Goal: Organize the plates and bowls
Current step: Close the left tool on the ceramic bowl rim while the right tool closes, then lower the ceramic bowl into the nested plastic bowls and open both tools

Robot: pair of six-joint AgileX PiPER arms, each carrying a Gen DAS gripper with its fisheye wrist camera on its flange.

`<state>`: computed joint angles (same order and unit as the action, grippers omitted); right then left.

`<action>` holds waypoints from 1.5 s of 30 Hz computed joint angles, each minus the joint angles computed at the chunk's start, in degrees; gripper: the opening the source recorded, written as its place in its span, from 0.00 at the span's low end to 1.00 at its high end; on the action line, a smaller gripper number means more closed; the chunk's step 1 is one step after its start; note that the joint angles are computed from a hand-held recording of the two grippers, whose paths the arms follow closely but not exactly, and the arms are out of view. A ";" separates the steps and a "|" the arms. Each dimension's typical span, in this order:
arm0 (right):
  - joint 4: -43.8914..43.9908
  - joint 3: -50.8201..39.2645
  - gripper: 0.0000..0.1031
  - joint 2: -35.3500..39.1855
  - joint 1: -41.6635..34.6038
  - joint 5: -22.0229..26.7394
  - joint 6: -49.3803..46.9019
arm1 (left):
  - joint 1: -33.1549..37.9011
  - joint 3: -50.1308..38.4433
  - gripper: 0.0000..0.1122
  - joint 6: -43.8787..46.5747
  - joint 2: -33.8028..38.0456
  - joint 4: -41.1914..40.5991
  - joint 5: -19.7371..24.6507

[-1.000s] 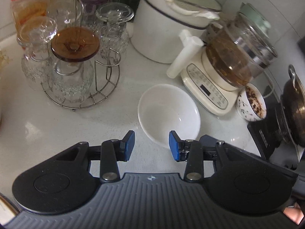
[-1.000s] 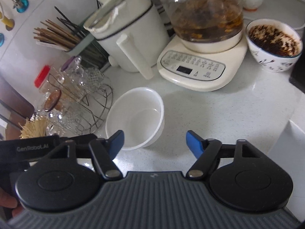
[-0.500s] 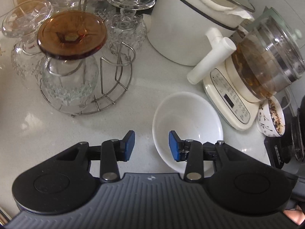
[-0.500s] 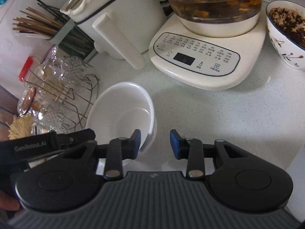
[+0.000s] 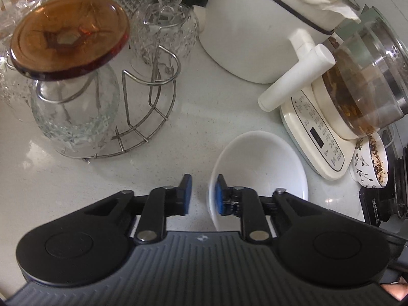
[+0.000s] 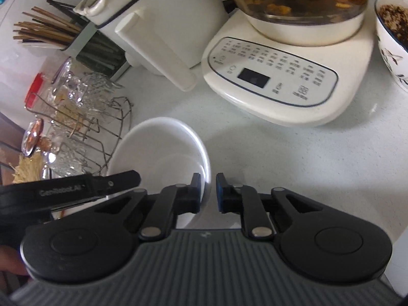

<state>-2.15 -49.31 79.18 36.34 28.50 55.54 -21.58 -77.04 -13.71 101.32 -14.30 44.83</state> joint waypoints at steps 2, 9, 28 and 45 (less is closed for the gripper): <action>0.15 -0.33 0.11 0.25 -0.07 -0.02 -0.16 | 0.10 0.12 0.11 0.31 0.15 -0.96 -0.02; -1.11 -0.91 0.10 -0.17 0.77 1.45 1.61 | 0.16 0.39 0.07 1.13 -0.79 -2.33 0.60; -16.42 -6.06 0.10 -6.06 13.61 11.44 20.15 | 2.23 4.31 0.08 3.02 -14.20 -2.08 5.14; -29.91 -16.89 0.11 -3.53 31.08 25.25 35.72 | 16.29 11.67 0.08 15.27 -28.56 -12.92 15.33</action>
